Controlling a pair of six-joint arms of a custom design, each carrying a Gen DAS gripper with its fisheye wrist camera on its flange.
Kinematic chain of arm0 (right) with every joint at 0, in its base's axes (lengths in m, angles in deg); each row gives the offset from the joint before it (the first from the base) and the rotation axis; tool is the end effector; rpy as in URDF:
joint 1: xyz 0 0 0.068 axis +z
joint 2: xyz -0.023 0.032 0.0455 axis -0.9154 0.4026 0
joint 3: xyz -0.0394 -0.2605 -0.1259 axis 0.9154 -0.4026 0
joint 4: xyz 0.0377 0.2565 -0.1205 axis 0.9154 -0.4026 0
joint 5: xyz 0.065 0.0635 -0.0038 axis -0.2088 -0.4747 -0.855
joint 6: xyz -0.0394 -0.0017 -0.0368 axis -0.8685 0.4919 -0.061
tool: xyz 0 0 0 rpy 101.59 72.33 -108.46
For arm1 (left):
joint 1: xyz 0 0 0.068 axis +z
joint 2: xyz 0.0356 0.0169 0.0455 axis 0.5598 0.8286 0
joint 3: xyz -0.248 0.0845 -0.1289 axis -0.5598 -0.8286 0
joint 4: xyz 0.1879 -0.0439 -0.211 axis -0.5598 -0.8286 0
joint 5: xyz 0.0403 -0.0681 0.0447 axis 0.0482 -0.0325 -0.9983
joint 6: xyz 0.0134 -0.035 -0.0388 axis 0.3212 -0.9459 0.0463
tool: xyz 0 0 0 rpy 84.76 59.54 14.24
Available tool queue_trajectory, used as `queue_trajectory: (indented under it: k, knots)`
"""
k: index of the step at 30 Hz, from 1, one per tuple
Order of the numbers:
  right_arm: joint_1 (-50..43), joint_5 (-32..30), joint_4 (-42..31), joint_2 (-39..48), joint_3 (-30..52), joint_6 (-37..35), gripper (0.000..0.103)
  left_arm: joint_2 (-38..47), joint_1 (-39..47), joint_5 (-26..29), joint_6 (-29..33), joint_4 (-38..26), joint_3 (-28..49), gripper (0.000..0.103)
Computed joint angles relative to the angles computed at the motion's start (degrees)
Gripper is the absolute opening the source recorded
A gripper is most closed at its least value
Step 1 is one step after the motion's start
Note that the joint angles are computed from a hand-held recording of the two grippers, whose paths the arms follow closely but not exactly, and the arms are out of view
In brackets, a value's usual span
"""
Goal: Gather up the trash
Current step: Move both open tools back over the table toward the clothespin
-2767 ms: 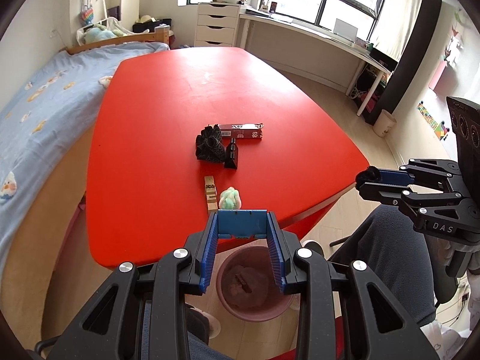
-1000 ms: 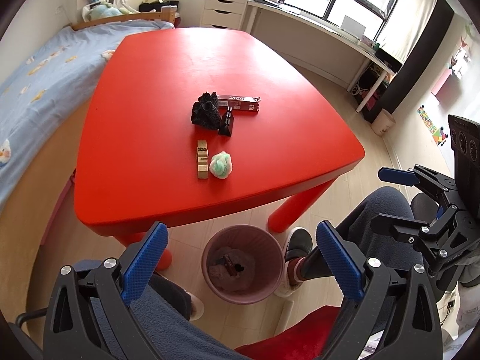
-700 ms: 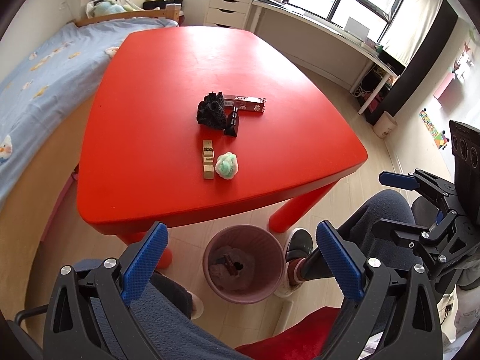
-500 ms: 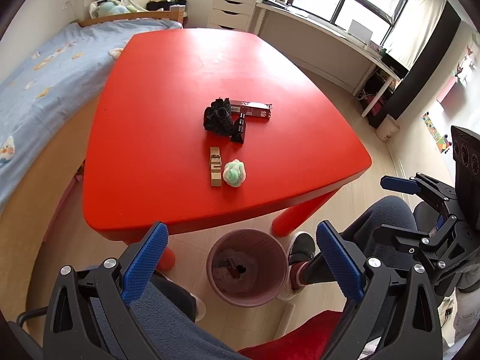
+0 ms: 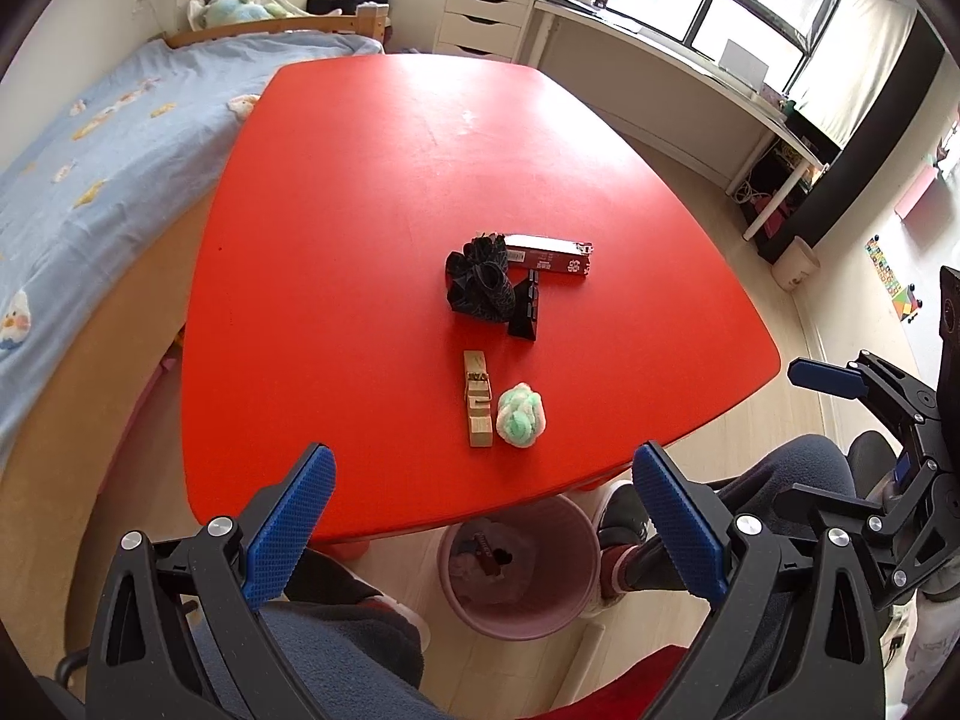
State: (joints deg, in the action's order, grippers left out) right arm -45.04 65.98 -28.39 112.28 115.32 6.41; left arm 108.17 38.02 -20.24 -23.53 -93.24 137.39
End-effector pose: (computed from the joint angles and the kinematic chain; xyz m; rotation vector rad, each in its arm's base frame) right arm 0.2902 0.1240 0.1993 -0.7438 2.4511 0.4787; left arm 0.2896 0.0098 0.2035 0.1196 2.5907 -0.3322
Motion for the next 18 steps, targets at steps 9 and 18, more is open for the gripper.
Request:
queue_trajectory:
  k: [9, 18]
  knots:
    - [1.76, -0.21, 0.01, 7.71, 6.33, -3.43, 0.099, 11.66, -1.78, -3.45, -0.54, -1.05, 8.61, 0.095]
    - [2.36, 0.14, -0.26, 12.99, 10.44, -3.85, 0.099, 21.26, -4.1, -8.78, -2.39, -2.33, 15.33, 0.095]
